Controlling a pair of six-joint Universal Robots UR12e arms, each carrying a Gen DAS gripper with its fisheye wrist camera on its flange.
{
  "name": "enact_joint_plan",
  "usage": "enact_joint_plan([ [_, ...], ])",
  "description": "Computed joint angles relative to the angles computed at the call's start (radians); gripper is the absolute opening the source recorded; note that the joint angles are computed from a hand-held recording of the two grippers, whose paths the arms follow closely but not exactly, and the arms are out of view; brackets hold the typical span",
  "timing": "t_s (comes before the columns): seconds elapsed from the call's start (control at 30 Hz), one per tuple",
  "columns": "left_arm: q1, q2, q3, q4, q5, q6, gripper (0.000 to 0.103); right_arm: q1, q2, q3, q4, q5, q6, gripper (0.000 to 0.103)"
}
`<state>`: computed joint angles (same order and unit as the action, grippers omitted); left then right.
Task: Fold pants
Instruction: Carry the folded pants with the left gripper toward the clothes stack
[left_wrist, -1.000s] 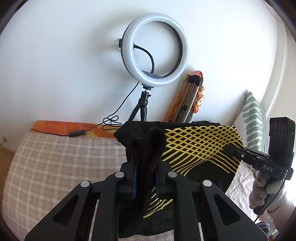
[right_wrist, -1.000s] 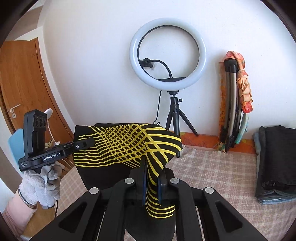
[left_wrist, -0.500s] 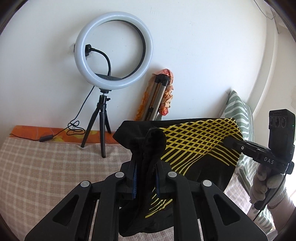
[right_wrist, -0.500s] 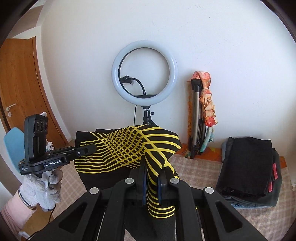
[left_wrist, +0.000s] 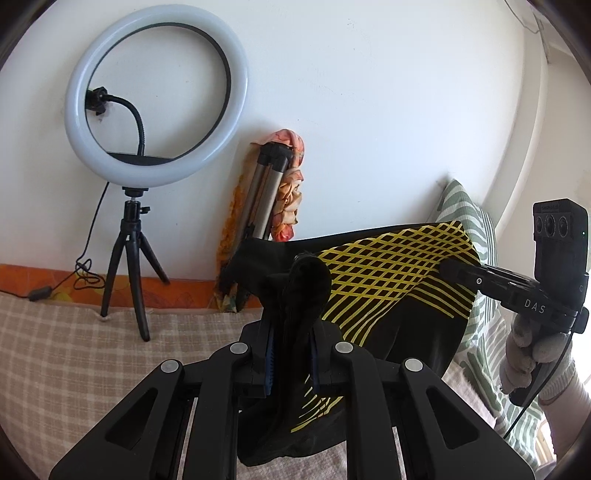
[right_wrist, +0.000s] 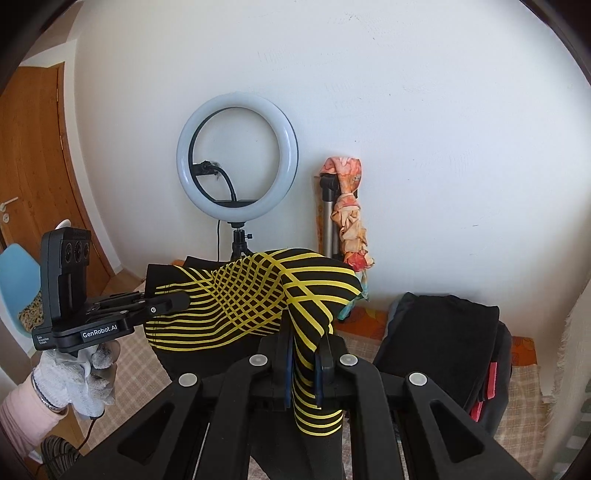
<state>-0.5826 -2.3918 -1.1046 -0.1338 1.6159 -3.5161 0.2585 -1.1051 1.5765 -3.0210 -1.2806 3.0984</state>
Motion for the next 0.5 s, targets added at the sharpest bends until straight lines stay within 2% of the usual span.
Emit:
enact_joint_plan([
  [0.27,-0.01,-0.105,0.2,-0.083,-0.027,0.031,0.012,-0.058,0.015,-0.036,0.019,-0.002,-0.018,0.006],
  [0.5,-0.022,-0.233,0.447,-0.211,-0.056,0.059,0.012,-0.109,0.026,-0.043,0.027,-0.037,-0.012,0.006],
])
